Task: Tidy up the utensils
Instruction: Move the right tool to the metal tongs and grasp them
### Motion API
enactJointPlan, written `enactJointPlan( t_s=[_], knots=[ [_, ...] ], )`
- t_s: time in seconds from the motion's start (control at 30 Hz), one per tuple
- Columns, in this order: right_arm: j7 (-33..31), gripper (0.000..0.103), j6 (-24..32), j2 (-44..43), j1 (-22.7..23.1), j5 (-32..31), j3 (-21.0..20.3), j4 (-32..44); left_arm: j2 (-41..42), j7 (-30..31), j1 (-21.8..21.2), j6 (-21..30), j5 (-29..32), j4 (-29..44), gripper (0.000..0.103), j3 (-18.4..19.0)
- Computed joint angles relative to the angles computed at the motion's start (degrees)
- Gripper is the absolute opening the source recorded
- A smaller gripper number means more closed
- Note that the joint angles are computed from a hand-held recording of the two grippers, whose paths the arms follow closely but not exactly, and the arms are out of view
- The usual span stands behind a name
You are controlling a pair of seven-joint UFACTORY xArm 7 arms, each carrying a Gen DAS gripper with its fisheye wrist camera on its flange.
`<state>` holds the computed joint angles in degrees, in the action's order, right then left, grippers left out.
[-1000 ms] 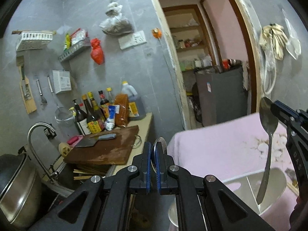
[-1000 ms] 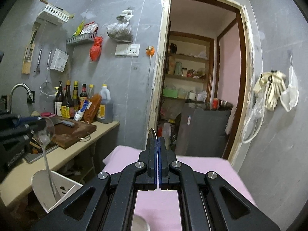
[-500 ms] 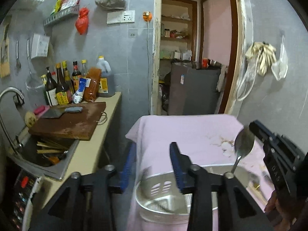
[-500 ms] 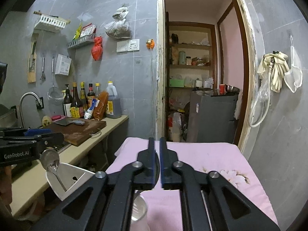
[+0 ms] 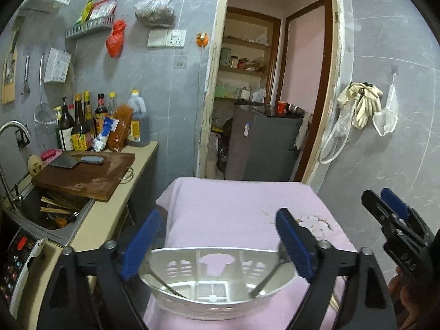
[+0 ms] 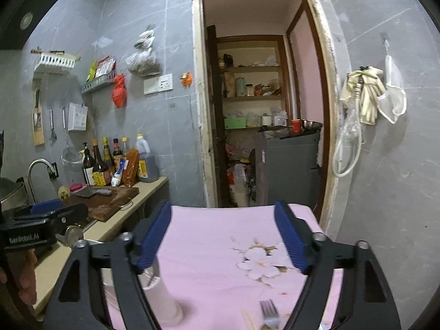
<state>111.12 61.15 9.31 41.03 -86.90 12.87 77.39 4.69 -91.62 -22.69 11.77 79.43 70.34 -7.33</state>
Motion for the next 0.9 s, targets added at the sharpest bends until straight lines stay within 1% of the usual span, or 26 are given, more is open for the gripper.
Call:
enactJointPlan(
  t_s=[0.07, 0.17, 0.23, 0.33, 0.57, 0.73, 0.83, 0.9],
  knots=[
    [0.2, 0.091, 0.9, -3.0, -0.1, 0.3, 0.3, -3.5, -0.3, -3.3, -1.3, 2.4, 3.2, 0.2, 0.098, -0.8],
    [-0.2, 0.097, 0.6, -6.7, -1.6, 1.2, 1.5, -7.7, -0.5, -5.8, -2.6, 4.8, 5.9, 0.4, 0.099, -2.1],
    [-0.8, 0.099, -0.5, -9.7, -3.1, 2.5, 2.2, -11.1, -0.2, -5.8, -3.5, 5.9, 6.3, 0.6, 0.099, -2.9],
    [-1.5, 0.100, -2.2, -13.5, -5.5, 4.4, 3.4, -15.4, 0.8, -4.8, -5.5, 8.7, 5.3, 1.4, 0.099, -4.1],
    [-3.6, 0.101, -7.6, -21.2, -11.5, 8.2, 5.1, -24.8, 3.9, -6.0, -10.9, 14.6, 4.3, 3.6, 0.099, -5.1],
    [-4.9, 0.101, -13.0, -24.9, -16.0, 9.7, 5.2, -30.2, 7.9, -6.0, -14.9, 18.0, 2.2, 6.6, 0.099, -4.6],
    [-5.7, 0.101, -16.2, -25.8, -18.3, 10.7, 5.1, -32.6, 10.4, -5.6, -17.3, 19.4, 0.9, 8.5, 0.099, -3.6],
    [-5.8, 0.101, -18.7, -25.7, -19.8, 11.1, 4.8, -34.0, 12.6, -4.6, -18.7, 20.1, -1.1, 10.2, 0.099, -3.0]
  ],
)
